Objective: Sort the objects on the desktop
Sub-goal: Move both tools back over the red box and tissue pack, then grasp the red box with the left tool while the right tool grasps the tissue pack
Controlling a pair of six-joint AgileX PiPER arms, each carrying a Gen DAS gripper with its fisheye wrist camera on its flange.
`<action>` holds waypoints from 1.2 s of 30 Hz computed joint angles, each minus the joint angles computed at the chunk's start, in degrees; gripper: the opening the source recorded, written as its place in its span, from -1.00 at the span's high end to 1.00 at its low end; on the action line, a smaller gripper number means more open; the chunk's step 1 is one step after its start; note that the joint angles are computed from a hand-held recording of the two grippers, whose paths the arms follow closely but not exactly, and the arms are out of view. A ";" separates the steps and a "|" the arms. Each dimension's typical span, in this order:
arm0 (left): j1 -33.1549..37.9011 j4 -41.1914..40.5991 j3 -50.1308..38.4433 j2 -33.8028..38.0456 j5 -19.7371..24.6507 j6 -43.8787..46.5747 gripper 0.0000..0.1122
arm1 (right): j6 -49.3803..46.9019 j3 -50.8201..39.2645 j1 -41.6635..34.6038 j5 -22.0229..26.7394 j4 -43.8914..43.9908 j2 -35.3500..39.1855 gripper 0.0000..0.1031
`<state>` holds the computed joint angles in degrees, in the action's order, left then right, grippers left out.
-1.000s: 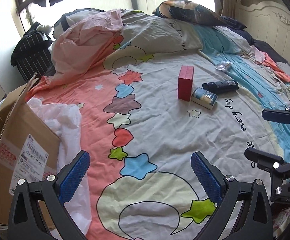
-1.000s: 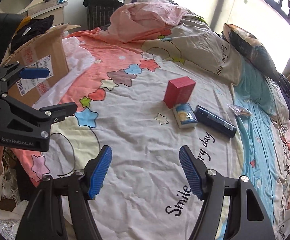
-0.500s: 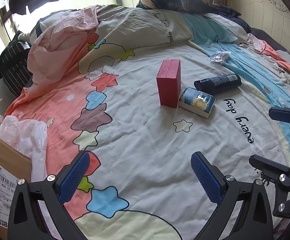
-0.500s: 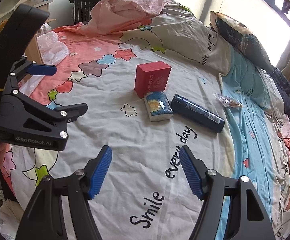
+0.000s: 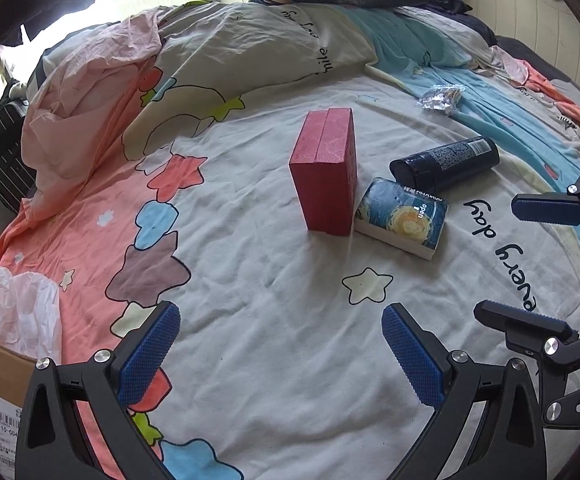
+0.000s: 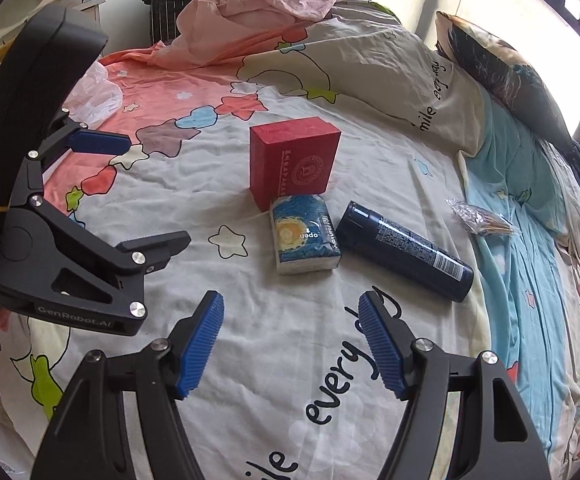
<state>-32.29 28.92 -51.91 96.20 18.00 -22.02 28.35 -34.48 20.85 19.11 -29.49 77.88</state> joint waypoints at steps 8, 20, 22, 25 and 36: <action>2.27 -11.52 -4.88 4.10 -1.42 12.32 -0.84 | -8.52 -2.84 -3.23 -3.38 5.41 5.21 -0.29; 2.80 -19.14 -11.66 10.07 -1.67 20.17 -0.84 | -16.56 -6.76 -5.49 -5.83 10.74 11.64 -0.29; 2.41 -18.32 -12.60 10.96 -1.74 19.53 -0.84 | -24.55 -7.31 -6.65 -6.25 18.50 12.41 -0.29; 1.97 -16.28 -13.92 12.30 -1.91 17.73 -0.84 | -30.28 -7.68 -7.60 -7.08 24.09 13.34 -0.29; 2.67 -13.47 -16.92 15.13 -2.58 15.48 -0.84 | -28.85 -8.54 -7.22 -7.53 22.44 15.36 -0.29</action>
